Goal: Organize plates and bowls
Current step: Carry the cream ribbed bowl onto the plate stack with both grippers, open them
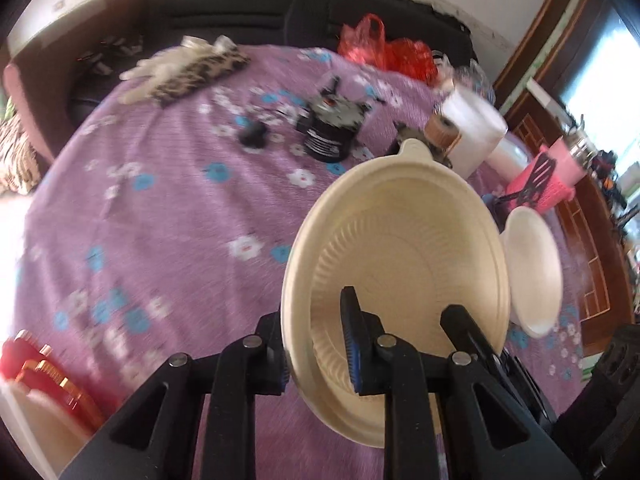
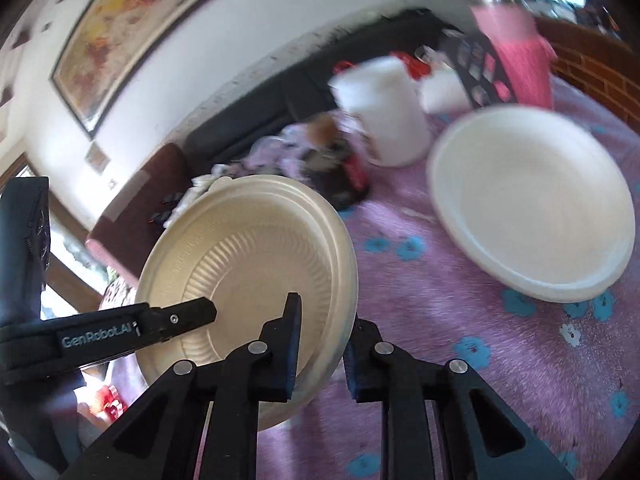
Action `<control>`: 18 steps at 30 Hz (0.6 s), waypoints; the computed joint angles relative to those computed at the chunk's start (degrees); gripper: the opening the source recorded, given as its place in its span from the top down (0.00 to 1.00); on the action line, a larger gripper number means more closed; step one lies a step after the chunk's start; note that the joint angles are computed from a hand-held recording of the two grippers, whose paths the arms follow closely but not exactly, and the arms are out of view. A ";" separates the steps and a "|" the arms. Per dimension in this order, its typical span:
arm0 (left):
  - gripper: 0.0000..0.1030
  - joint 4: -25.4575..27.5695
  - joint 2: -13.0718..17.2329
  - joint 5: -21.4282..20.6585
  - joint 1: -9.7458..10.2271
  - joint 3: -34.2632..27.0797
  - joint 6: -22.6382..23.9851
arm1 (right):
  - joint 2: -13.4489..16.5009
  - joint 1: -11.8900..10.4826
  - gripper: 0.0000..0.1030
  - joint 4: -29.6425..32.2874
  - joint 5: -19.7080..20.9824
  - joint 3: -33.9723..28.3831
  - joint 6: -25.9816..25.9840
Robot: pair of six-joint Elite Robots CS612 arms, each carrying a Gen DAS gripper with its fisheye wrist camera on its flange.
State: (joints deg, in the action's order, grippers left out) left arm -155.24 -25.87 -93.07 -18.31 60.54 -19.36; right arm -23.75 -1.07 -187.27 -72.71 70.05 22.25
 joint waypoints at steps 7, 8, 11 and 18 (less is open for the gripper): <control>0.80 -14.53 -8.49 2.39 1.50 15.93 -4.78 | -2.92 1.82 0.80 -6.35 6.17 4.75 -6.63; 0.80 -16.88 -9.88 3.33 1.74 18.55 -4.90 | -3.47 2.24 0.80 -7.08 7.35 5.52 -7.57; 0.80 -21.57 -12.89 5.85 2.44 24.23 -4.91 | -5.13 3.14 0.80 -8.87 11.31 7.94 -8.46; 0.77 -31.02 -16.43 12.86 3.43 33.06 -6.45 | -7.72 6.54 0.80 -8.22 14.07 10.70 -13.68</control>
